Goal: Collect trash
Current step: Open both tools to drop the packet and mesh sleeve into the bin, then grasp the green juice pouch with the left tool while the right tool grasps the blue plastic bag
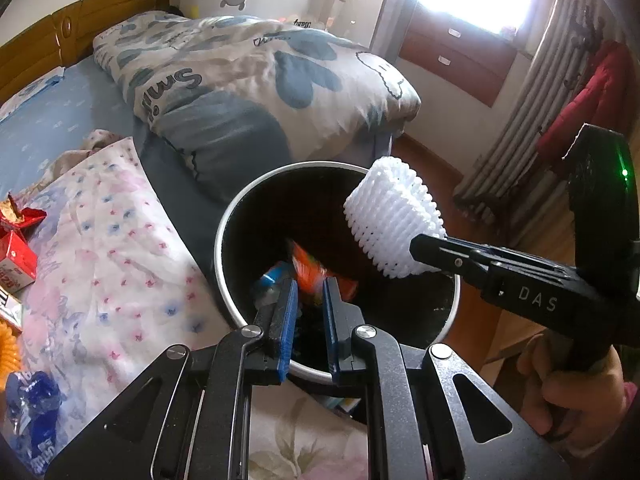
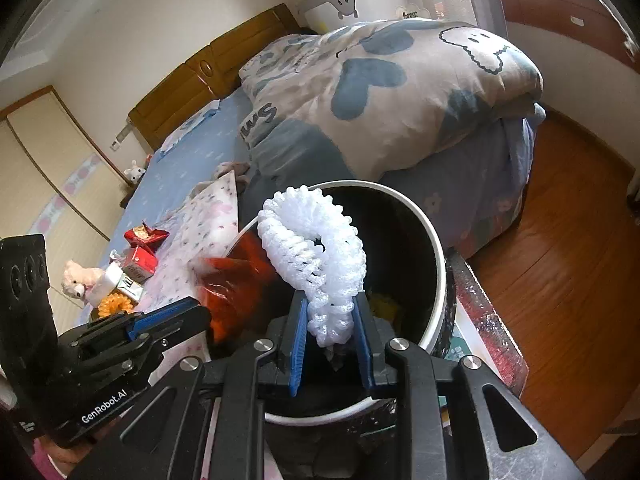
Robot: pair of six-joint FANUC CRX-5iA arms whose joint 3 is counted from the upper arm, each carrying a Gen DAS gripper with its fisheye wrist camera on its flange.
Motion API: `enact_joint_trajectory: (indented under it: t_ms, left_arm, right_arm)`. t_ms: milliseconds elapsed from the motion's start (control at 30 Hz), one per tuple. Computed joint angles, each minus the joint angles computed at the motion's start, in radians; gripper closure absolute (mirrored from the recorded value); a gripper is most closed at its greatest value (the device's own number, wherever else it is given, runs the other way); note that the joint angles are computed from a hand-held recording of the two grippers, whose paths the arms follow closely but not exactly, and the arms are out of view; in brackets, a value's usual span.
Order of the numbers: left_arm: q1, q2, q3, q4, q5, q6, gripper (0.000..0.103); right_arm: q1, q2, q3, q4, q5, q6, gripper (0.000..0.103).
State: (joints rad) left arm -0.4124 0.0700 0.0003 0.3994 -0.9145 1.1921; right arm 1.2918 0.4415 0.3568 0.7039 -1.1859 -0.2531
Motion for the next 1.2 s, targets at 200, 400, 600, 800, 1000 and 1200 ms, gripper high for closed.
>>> enact_joint_trajectory:
  t_ms: [200, 400, 600, 800, 1000, 1200]
  left_arm:
    - [0.014, -0.054, -0.061, 0.007, 0.028, 0.003, 0.061]
    - [0.055, -0.179, -0.188, 0.003, 0.080, 0.027, 0.046]
    - [0.131, -0.318, -0.315, 0.008, 0.102, 0.036, 0.041]
    - [0.222, -0.433, -0.409, 0.005, 0.103, 0.026, 0.039]
    - [0.334, -0.540, -0.489, 0.013, 0.075, 0.000, 0.039]
    - [0.473, -0.630, -0.561, 0.067, 0.026, -0.051, 0.039]
  right_arm:
    - [0.004, -0.009, -0.016, 0.016, 0.003, -0.026, 0.050]
    - [0.028, -0.007, -0.034, 0.076, 0.025, -0.095, 0.035]
    - [0.061, 0.046, 0.025, 0.133, 0.014, -0.109, 0.021]
    - [0.086, 0.122, 0.137, 0.139, 0.011, -0.049, 0.014]
    - [0.102, 0.210, 0.261, 0.118, 0.032, 0.011, 0.014]
    - [0.109, 0.308, 0.422, 0.059, 0.028, 0.092, 0.014]
